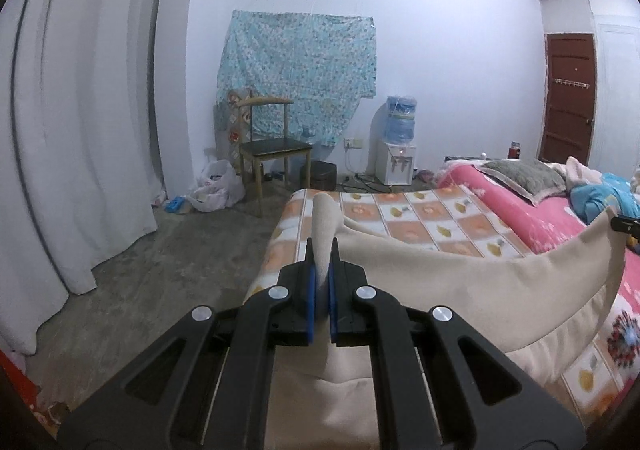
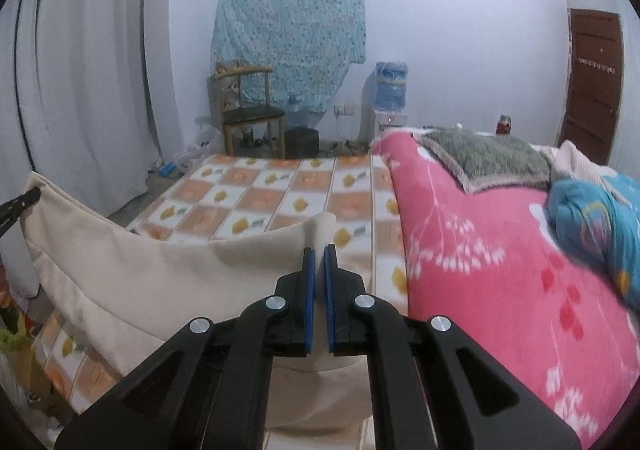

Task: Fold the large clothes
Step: 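Fold the lifted edge over the jacket and open both grippers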

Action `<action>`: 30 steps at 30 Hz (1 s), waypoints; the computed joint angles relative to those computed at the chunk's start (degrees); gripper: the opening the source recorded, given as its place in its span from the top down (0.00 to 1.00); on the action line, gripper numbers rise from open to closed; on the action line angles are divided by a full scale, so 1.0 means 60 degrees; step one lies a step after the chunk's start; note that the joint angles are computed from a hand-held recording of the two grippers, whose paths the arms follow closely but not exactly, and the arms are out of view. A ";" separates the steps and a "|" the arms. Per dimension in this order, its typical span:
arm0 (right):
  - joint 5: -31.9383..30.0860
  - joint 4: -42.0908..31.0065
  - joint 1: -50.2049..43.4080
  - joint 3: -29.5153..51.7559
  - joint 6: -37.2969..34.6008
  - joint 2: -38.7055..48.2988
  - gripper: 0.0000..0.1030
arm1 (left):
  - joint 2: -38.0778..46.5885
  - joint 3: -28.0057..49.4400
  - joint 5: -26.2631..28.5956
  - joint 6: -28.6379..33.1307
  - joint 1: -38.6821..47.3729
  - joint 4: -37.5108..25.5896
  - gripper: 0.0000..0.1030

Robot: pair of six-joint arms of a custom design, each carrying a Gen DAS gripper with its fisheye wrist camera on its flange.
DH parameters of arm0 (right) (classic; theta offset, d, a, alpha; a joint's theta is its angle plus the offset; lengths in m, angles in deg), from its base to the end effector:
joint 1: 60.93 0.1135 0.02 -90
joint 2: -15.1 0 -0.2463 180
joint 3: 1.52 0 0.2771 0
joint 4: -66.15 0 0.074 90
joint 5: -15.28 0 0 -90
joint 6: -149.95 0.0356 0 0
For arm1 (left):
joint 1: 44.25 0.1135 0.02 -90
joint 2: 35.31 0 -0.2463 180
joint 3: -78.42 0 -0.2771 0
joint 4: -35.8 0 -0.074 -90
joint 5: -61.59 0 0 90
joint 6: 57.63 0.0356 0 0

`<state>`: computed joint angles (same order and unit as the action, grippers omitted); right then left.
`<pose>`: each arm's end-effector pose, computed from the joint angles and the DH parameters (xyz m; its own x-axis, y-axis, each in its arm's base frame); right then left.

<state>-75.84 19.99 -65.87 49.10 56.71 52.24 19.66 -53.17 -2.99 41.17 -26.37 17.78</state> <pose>0.1847 -0.0153 0.2676 -0.5410 -0.0100 -0.8410 0.0392 0.9985 -0.0370 0.2430 0.0623 0.2394 -0.3768 0.0236 -0.9260 0.1537 0.9874 -0.0373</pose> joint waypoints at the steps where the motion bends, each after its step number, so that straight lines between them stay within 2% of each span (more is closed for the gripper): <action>1: -0.0018 0.0374 -0.0038 0.0186 -0.0038 0.0541 0.95 | 0.0884 0.0453 -0.0162 -0.0101 -0.0210 0.0349 0.96; 3: -0.0108 0.1289 -0.0128 0.0591 -0.0119 0.1925 0.95 | 0.2639 0.1411 -0.0601 -0.0236 -0.0646 0.0836 0.96; 7: -0.0320 0.2960 -0.0308 0.1415 -0.0092 0.5114 0.95 | 0.5591 0.3130 -0.1213 -0.0349 -0.1227 0.1039 0.95; 12: -0.0353 0.3976 -0.0439 0.2721 -0.0045 0.8849 0.95 | 0.8873 0.5235 -0.2122 -0.0297 -0.1677 0.0424 0.95; 15: -0.0574 0.4196 -0.0588 0.3195 0.0099 1.0200 0.95 | 0.9856 0.5961 -0.2100 -0.0418 -0.1562 -0.0110 0.94; 17: -0.0683 0.4390 -0.0639 0.3164 0.0194 1.0535 0.95 | 1.0136 0.6263 -0.1818 -0.0571 -0.1415 -0.0357 0.91; 20: -0.0907 0.4528 -0.0786 0.3111 0.0304 1.0662 0.94 | 1.0299 0.6429 -0.1766 -0.0706 -0.1251 -0.0420 0.80; 21: -0.1016 0.4482 -0.0883 0.3171 0.0408 1.0721 0.94 | 1.0423 0.6611 -0.1741 -0.0841 -0.1163 -0.0560 0.72; 22: -0.1122 0.4417 -0.0970 0.3260 0.0495 1.0795 0.88 | 1.0594 0.6879 -0.1684 -0.1030 -0.1091 -0.0730 0.63; 23: -0.1187 0.4313 -0.1102 0.3342 0.0698 1.0846 0.83 | 1.0729 0.7091 -0.1584 -0.1300 -0.1003 -0.0891 0.59; 24: -0.1217 0.4202 -0.1226 0.3403 0.0874 1.0849 0.74 | 1.0851 0.7285 -0.1474 -0.1593 -0.0861 -0.1050 0.54; 27: -0.1218 0.3997 -0.1516 0.3370 0.1384 1.0599 0.72 | 1.0646 0.7280 -0.1295 -0.2464 -0.0493 -0.1022 0.55; 30: 0.0209 0.3978 -0.1232 0.2918 0.1326 0.9699 0.72 | 0.9682 0.6517 -0.1603 -0.2454 -0.0371 -0.0529 0.57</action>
<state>-74.59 43.85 -73.27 66.61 64.67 110.43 77.75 -14.07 -12.61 26.45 -28.59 14.60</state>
